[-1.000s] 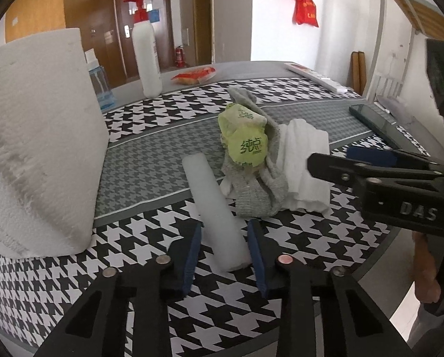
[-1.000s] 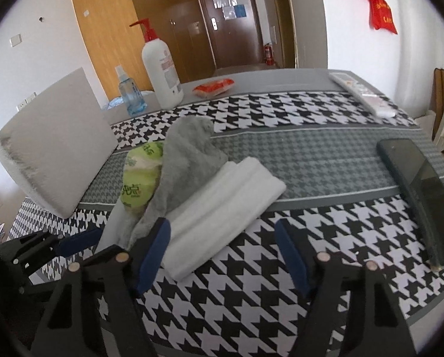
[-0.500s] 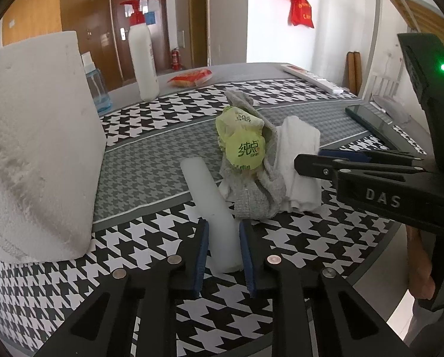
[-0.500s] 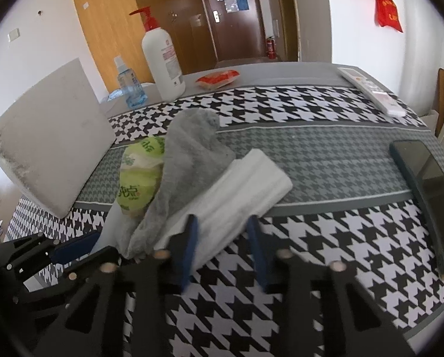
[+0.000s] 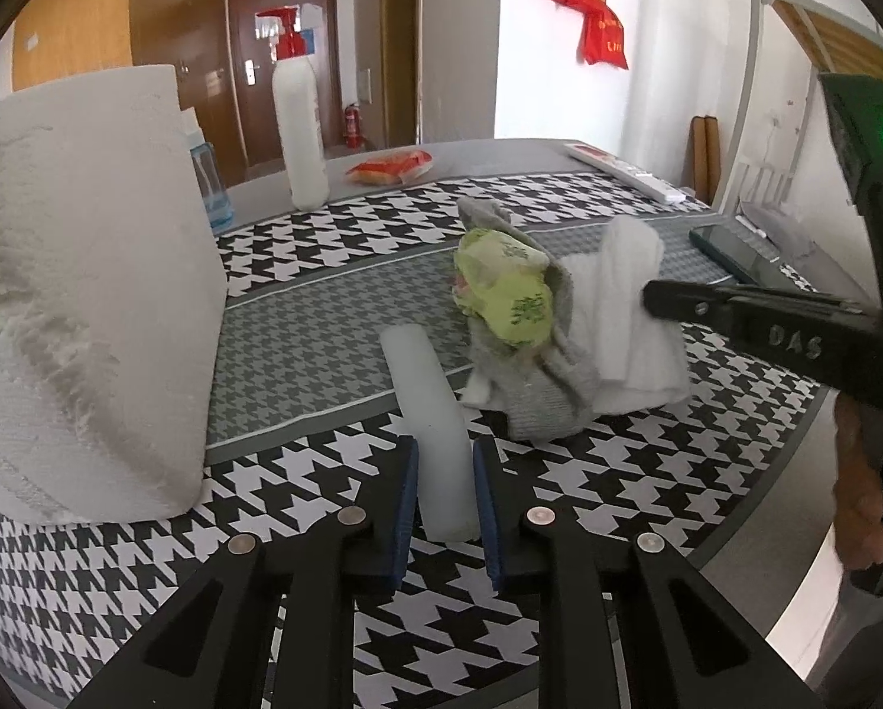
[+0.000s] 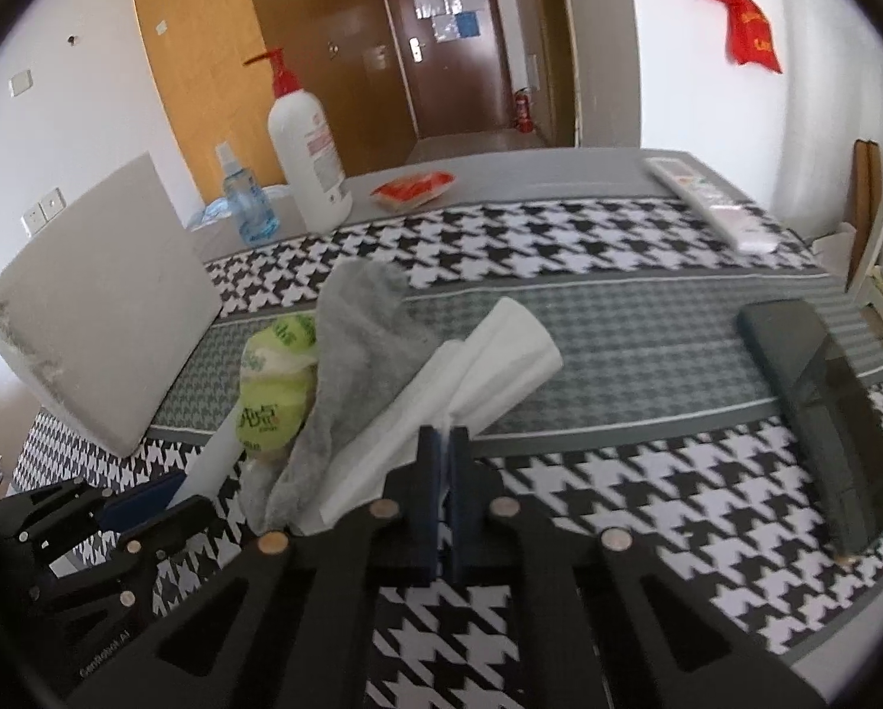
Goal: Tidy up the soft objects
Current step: 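Lift the white cloth with the right gripper while left holds the foam tube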
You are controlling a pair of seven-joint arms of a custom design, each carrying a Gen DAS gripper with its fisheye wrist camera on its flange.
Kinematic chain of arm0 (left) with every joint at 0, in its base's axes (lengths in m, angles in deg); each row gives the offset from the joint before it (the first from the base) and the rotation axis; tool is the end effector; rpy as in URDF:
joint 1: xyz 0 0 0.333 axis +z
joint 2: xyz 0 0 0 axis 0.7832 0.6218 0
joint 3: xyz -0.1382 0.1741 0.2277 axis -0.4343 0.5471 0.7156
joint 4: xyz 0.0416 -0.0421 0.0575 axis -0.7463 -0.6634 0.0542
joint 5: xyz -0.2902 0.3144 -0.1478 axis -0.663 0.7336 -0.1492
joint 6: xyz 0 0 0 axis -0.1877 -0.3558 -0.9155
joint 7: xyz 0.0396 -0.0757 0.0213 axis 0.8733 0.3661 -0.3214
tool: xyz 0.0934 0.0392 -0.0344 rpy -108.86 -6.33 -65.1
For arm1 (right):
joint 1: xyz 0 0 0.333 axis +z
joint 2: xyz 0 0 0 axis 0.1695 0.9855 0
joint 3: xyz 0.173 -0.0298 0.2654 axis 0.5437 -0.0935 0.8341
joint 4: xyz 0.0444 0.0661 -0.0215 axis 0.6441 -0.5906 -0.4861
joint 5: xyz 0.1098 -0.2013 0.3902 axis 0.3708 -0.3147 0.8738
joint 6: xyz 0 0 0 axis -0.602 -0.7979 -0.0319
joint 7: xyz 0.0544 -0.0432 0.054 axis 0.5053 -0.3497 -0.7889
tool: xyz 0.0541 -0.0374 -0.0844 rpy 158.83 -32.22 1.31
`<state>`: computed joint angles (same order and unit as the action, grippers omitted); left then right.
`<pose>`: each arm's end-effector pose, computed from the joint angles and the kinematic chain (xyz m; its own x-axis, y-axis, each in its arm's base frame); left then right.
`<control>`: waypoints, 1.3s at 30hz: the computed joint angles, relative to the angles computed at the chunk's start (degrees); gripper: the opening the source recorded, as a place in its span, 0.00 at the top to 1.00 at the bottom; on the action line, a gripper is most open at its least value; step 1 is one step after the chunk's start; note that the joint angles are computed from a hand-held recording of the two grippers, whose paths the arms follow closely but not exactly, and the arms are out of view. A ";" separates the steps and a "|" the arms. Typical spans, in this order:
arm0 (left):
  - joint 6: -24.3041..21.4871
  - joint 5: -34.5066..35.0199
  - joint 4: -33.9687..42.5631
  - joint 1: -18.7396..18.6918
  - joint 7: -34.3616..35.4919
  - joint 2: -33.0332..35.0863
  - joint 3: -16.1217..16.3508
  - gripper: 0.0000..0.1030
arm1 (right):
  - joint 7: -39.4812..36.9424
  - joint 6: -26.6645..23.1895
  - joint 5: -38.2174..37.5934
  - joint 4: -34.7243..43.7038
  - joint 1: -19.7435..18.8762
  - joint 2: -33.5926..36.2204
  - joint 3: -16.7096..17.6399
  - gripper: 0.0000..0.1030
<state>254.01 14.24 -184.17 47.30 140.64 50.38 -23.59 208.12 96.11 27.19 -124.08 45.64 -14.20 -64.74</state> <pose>0.5745 -0.1683 0.3351 -0.4261 -0.9045 0.0178 -0.6548 0.2948 -0.6959 0.5681 0.4235 0.3491 0.0418 -0.9848 -0.1689 -0.7128 0.0890 -0.6957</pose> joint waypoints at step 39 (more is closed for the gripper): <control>-1.58 -14.07 0.42 -2.21 13.78 -1.83 2.73 0.80 | -5.62 -13.48 6.88 4.17 -0.10 3.10 2.76 0.44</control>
